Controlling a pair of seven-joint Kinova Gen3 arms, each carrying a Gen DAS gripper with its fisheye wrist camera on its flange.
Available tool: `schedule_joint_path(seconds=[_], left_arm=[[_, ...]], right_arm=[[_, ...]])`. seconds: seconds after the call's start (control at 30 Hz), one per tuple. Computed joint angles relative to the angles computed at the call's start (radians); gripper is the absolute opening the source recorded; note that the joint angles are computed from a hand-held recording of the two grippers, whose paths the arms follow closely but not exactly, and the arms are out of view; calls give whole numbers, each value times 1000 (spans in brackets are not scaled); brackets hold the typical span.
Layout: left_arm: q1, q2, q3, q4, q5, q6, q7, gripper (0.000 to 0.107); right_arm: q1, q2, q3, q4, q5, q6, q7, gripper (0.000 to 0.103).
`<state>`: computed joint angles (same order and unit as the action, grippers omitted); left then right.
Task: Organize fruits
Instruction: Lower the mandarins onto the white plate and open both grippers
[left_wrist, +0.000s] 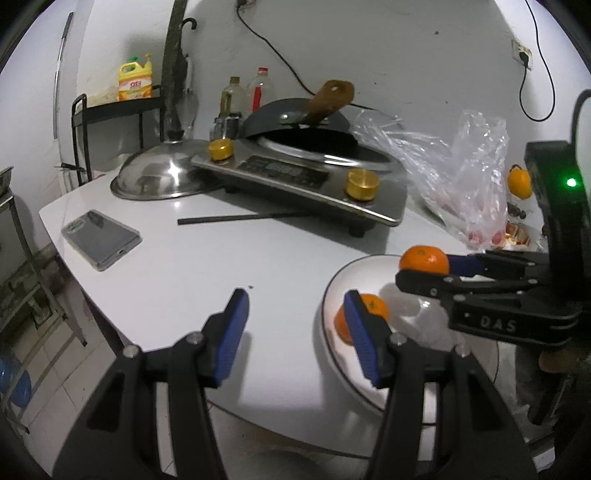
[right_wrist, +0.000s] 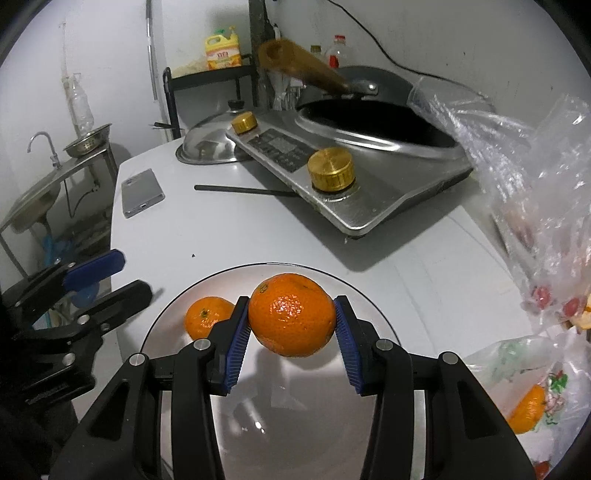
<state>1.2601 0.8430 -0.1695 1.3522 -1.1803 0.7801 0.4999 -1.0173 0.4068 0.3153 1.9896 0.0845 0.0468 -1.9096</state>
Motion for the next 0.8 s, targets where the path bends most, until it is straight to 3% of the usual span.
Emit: schedule_joint_path(seconds=[0.17, 0.3, 0.73, 0.8], left_arm=[[-1, -4, -2, 17, -9, -11, 16, 56], [2, -8, -4, 31, -19, -16, 41, 66], [2, -10, 16, 21, -12, 8, 25, 67], [6, -11, 18, 18, -10, 16, 20, 67]], right_arm=[[48, 32, -47, -31, -11, 16, -8, 48], [54, 49, -55, -47, -7, 27, -23, 48], [119, 60, -130, -76, 40, 66, -50, 48], [113, 58, -124, -71, 47, 58, -58, 54]])
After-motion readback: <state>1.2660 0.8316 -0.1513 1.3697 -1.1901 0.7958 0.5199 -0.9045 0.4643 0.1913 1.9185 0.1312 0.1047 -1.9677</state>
